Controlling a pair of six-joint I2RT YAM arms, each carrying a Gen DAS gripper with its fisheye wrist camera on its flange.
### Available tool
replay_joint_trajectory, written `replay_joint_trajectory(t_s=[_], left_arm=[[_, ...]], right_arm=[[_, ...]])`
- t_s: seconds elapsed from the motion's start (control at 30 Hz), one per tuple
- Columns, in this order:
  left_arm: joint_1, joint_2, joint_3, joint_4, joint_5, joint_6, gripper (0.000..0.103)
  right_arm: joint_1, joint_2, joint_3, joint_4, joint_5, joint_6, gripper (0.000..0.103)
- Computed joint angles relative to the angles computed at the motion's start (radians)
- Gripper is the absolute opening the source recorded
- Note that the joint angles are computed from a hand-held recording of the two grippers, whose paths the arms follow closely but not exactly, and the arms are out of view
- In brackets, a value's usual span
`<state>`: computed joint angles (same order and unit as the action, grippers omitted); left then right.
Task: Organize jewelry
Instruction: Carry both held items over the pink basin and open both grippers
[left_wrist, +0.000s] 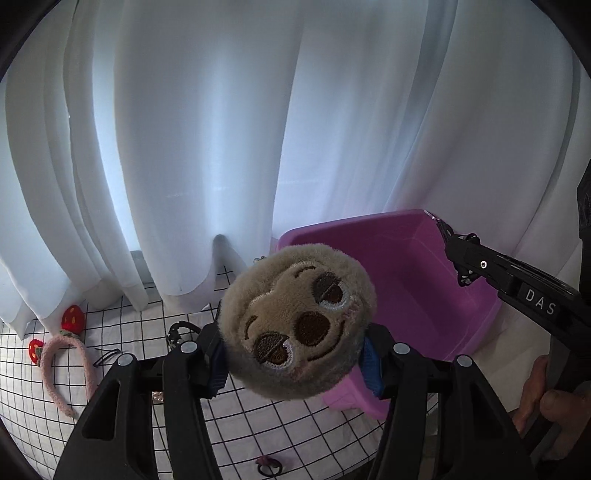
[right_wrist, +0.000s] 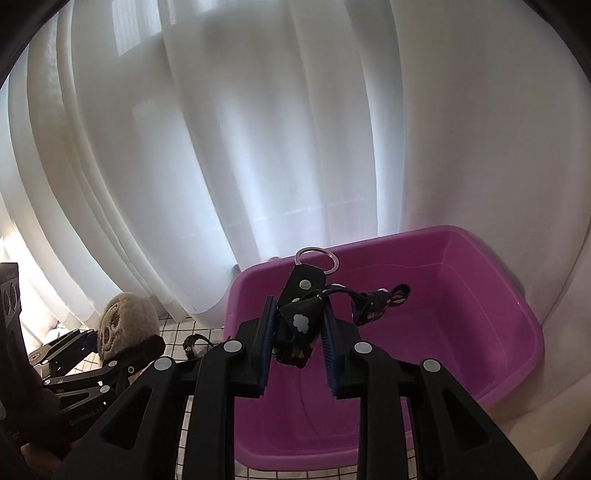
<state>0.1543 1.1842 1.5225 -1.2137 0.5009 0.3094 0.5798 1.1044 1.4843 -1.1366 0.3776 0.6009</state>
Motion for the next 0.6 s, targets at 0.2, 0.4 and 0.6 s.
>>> replay_joint_trajectory(t_s=[0.2, 0.4, 0.6], left_arm=[[-0.464, 0.103, 0.011, 0.117, -0.37, -0.37, 0.055], [-0.594, 0.285, 0.089, 0.081, -0.496, -0.513, 0.055], [-0.617, 0.435, 0.161, -0.009, -0.524, -0.591, 0.055]], right_arm=[[-0.539, 0.043, -0.041, 0.0, -0.448, -0.355, 0.023], [-0.73, 0.188, -0.064, -0.028, -0.616, -0.529, 0.023], [-0.764, 0.339, -0.031, -0.059, -0.637, -0.588, 0.023]])
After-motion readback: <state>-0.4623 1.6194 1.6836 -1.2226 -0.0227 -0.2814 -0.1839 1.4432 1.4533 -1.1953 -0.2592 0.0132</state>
